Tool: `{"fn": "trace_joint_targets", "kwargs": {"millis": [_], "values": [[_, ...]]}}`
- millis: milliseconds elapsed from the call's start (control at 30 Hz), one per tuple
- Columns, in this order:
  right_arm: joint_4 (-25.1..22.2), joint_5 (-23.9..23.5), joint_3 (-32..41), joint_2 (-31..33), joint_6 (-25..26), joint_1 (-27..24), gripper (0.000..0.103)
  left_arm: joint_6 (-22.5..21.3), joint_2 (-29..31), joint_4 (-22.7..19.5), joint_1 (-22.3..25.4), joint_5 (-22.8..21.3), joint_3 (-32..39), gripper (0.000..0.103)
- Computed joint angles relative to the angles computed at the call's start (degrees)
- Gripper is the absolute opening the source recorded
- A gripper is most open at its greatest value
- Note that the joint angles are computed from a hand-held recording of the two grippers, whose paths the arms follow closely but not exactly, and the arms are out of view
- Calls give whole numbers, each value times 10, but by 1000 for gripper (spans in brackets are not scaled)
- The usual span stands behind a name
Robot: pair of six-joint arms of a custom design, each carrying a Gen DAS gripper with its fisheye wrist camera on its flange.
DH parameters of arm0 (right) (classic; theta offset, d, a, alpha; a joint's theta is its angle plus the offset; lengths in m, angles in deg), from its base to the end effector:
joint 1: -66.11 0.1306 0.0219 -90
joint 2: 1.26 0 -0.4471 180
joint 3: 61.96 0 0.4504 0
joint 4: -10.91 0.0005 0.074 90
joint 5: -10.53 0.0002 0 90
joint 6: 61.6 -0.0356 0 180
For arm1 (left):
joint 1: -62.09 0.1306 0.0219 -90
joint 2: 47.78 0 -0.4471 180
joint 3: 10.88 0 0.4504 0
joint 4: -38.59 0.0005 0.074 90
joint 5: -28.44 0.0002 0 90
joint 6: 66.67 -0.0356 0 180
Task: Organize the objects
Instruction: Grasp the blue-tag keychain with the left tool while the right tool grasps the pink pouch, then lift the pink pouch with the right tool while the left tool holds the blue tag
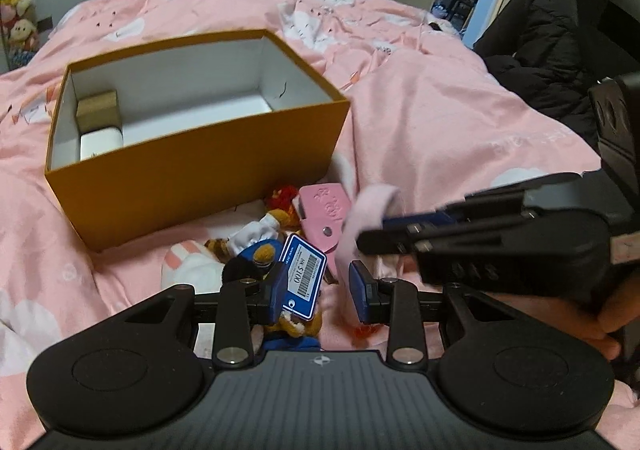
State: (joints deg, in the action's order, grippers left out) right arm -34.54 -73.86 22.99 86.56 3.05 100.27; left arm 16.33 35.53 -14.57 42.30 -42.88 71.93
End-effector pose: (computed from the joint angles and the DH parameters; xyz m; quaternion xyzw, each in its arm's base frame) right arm 0.4386 0.2928 0.4730 -0.0543 0.9320 0.1366 0.3312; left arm 0.4513 -0.1750 0.4838 0.2664 0.9003 -0.1875 0.2886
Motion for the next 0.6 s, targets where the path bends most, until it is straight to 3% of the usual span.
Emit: {"fn": "trace_joint_targets", "kwargs": {"millis": [233,400,433,467,600], "values": [[52,-8,-5,20,-55,-20,27,0,27,1,-7,-5,11,38],[65,-13,-14,17,-77,-27,30,3,46,-3,-12,4,18,38],[65,-11,-14,15,-76,-26,31,9,50,0,-13,4,19,35],[64,-7,-16,13,-74,-26,32,17,53,5,-13,0,20,26],[62,22,-25,-4,-75,-23,37,51,64,13,-7,1,23,19]]}}
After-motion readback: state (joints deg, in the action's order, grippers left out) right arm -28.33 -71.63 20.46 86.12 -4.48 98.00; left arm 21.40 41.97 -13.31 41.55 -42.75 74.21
